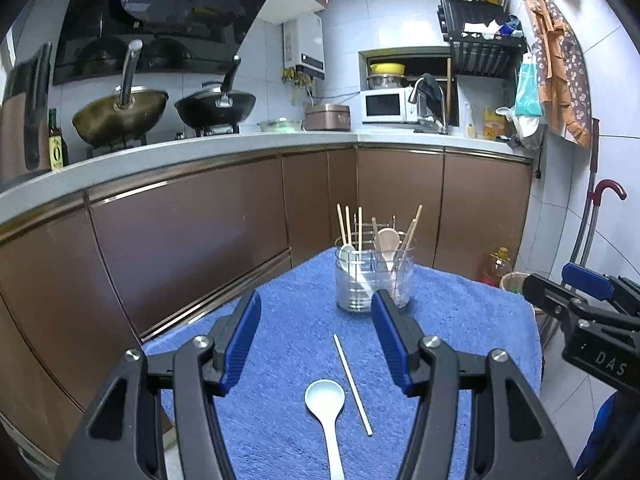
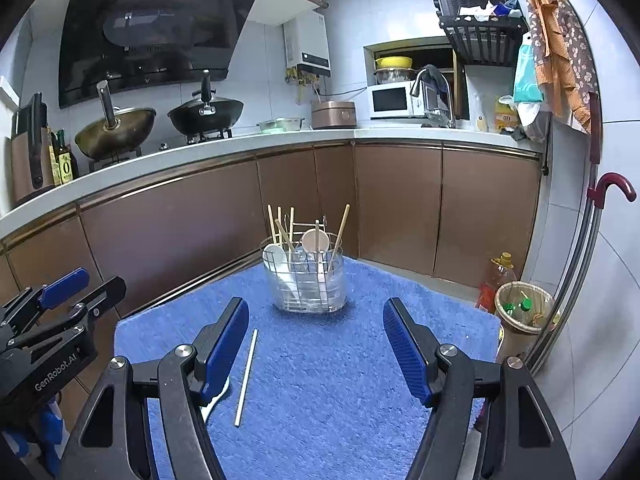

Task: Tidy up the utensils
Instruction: 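Lower the right tool onto the loose wooden chopstick and close while the left tool grasps the white spoon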

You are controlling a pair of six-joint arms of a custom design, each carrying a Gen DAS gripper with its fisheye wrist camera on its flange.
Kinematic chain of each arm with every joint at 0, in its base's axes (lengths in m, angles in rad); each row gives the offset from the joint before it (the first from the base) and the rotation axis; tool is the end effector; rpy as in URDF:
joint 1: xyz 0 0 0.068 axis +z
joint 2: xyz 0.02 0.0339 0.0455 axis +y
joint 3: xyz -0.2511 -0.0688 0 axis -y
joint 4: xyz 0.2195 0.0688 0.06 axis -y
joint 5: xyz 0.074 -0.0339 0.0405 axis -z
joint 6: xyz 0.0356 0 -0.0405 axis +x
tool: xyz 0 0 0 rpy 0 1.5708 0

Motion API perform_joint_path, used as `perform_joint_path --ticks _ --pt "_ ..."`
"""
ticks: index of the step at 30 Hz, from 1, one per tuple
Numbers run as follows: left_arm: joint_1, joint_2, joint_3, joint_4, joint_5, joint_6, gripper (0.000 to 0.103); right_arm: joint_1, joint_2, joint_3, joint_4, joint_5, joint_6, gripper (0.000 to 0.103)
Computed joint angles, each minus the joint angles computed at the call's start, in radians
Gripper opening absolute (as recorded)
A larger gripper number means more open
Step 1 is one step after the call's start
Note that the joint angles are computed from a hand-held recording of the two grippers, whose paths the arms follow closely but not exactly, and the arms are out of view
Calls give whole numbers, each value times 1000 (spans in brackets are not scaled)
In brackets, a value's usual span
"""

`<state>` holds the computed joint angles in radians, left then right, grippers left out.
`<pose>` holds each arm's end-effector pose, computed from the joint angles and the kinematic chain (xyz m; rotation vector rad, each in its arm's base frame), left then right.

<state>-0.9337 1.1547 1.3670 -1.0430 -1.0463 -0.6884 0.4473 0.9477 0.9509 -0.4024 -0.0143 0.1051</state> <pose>0.1332 -0.1283 0.3803 -0.1903 1.9468 0.2214 0.1745 0.0843 0.3355 -0.3480 1.9583 0.3736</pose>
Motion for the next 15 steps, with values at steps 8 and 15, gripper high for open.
perform_joint_path --ticks 8,15 --pt "525 -188 -200 218 599 260 55 -33 128 40 -11 -68 -25 67" --pt "948 -112 -382 351 1286 450 54 -37 377 152 -56 -229 -46 64"
